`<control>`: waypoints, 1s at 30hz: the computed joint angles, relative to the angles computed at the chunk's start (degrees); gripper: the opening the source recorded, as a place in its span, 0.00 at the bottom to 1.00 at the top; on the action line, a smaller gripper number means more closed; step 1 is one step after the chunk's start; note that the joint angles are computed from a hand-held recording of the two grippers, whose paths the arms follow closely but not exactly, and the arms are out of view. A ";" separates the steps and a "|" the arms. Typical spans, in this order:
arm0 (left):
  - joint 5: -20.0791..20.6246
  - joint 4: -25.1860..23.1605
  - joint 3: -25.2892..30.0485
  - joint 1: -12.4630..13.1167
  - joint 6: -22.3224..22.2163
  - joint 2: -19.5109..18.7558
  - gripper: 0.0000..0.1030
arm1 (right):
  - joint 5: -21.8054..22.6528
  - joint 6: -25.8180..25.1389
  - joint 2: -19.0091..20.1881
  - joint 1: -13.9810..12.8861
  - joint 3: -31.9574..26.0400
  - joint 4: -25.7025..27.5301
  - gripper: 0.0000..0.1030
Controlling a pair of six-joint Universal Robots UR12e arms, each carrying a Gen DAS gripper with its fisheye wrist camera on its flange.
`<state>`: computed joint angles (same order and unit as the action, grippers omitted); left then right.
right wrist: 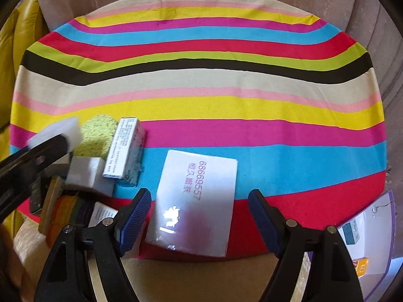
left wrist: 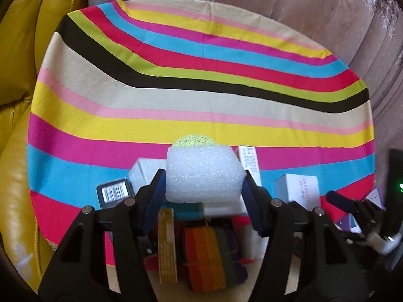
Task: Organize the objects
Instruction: 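Grasp the white foam block with the left tool while the right tool grasps the pink-printed white box, then carry the foam block and pink-printed box over the purple-rimmed box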
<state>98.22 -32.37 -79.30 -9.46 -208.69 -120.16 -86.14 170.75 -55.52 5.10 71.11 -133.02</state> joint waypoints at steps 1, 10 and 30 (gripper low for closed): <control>0.14 0.85 -0.41 -0.14 -0.06 0.20 0.61 | -0.84 0.27 0.30 0.17 -0.26 0.02 0.78; 1.74 4.44 -1.94 -1.37 0.87 1.06 0.61 | -2.09 -1.04 0.85 0.67 -0.79 1.26 0.69; 2.85 5.52 -2.26 -4.42 0.04 1.56 0.61 | 3.54 2.70 -5.75 -3.01 9.70 -10.50 0.68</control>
<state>101.07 -26.85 -81.56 -13.88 -208.65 -118.60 -82.60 173.44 -61.27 2.09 80.81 -143.52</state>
